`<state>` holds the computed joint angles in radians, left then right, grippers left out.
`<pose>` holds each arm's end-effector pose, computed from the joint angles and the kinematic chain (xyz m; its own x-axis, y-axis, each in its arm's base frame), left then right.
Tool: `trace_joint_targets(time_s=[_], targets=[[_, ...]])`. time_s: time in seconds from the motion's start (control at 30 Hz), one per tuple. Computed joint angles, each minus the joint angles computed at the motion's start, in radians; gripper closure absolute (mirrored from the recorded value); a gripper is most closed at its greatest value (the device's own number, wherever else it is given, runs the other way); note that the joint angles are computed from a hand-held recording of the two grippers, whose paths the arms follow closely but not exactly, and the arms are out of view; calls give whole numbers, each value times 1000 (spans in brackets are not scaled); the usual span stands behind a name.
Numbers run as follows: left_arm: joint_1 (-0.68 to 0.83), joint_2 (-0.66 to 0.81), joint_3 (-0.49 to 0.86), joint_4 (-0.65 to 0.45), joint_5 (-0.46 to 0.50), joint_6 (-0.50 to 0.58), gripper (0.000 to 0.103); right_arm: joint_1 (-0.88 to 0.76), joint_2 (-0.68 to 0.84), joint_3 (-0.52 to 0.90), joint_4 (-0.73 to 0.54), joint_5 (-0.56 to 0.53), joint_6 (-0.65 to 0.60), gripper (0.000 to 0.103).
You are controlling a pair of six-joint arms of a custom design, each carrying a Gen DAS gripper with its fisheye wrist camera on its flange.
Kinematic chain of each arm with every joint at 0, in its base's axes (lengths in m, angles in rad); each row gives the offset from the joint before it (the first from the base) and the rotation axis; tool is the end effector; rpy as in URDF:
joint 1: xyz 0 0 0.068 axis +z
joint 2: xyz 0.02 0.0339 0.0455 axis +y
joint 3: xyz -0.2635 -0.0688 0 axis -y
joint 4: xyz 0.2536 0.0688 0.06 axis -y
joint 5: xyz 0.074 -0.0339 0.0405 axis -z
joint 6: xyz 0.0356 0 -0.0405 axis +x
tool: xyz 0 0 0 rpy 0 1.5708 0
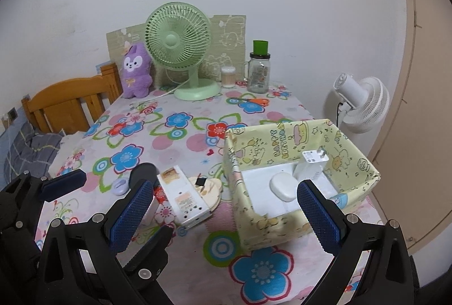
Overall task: Organize rigid objects
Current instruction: 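Withdraw both grippers from the box back over the table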
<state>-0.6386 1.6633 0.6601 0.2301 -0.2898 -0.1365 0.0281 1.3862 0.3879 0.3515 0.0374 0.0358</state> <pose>0.2539 -0.1758 0.1188 -0.6109 0.2911 -0.7362 0.3269 0.9397 0.1003 0.2468 0.0056 0.1258 -0.6020 0.0189 -0.7983 0.0233 0.9997 0.0060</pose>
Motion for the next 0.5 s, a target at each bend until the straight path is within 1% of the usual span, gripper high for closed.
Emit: trace_joint_targets(time_s=[0.27,0.5], targets=[[29,13,-45,62,18,31,0,64,45,-31,79,52,25,0],[67,59,-86,152,38,59,0,98,130,-48,181,69,58,0]])
